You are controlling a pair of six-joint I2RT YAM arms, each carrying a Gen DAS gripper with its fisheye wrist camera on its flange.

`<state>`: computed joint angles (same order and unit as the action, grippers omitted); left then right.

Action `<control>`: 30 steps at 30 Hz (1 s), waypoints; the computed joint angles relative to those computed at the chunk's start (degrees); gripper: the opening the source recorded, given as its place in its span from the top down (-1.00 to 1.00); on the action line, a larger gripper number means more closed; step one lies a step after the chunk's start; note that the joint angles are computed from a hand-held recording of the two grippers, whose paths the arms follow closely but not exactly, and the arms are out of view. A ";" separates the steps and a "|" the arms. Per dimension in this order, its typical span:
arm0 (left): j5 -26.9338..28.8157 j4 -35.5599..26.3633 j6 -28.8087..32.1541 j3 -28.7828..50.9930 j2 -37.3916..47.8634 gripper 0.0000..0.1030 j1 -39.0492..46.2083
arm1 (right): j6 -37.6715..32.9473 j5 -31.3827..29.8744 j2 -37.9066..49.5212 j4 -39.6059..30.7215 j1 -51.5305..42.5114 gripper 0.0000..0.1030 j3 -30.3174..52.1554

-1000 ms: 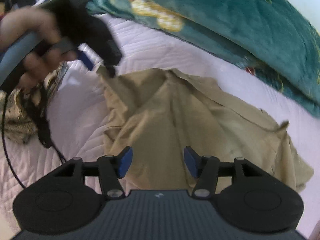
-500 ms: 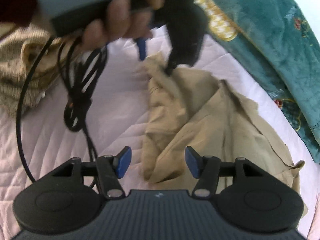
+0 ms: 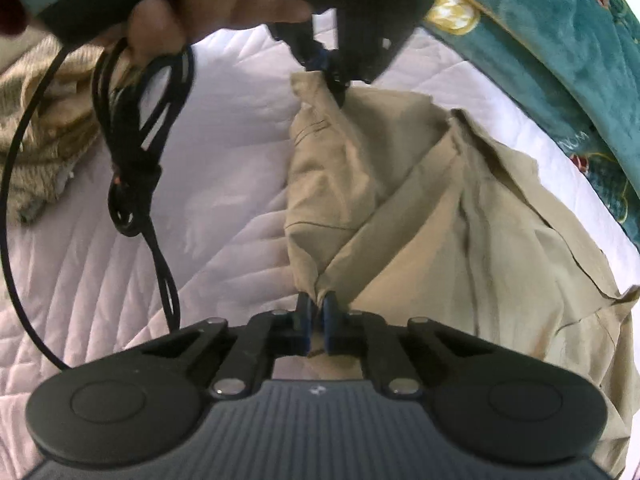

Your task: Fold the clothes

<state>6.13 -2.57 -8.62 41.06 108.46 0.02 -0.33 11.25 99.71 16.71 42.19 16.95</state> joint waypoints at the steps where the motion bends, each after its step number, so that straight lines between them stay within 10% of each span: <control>1: -0.54 -0.95 -0.30 0.05 -1.62 0.89 -0.65 | -0.38 -0.46 -2.57 -0.92 -0.95 0.89 -0.78; 10: -7.65 -14.84 -4.65 9.98 -11.17 0.89 -11.72 | -2.24 -8.56 -30.28 -14.62 -13.98 0.89 -6.67; 17: -16.25 -26.86 -8.56 28.09 -5.59 0.89 -26.56 | -15.77 -25.50 -48.03 -31.45 -41.58 0.89 -6.07; 23: -21.77 -37.08 -8.02 50.17 9.59 0.88 -37.51 | -34.79 -42.72 -38.97 -40.68 -72.52 0.89 0.63; 30: -21.66 -50.97 -6.31 78.20 32.89 0.68 -44.51 | -45.05 -45.39 -14.84 -38.87 -89.37 0.86 8.55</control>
<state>-15.53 -53.54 -14.92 119.26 141.35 -44.48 -45.39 -34.14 84.87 -22.16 -47.19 25.50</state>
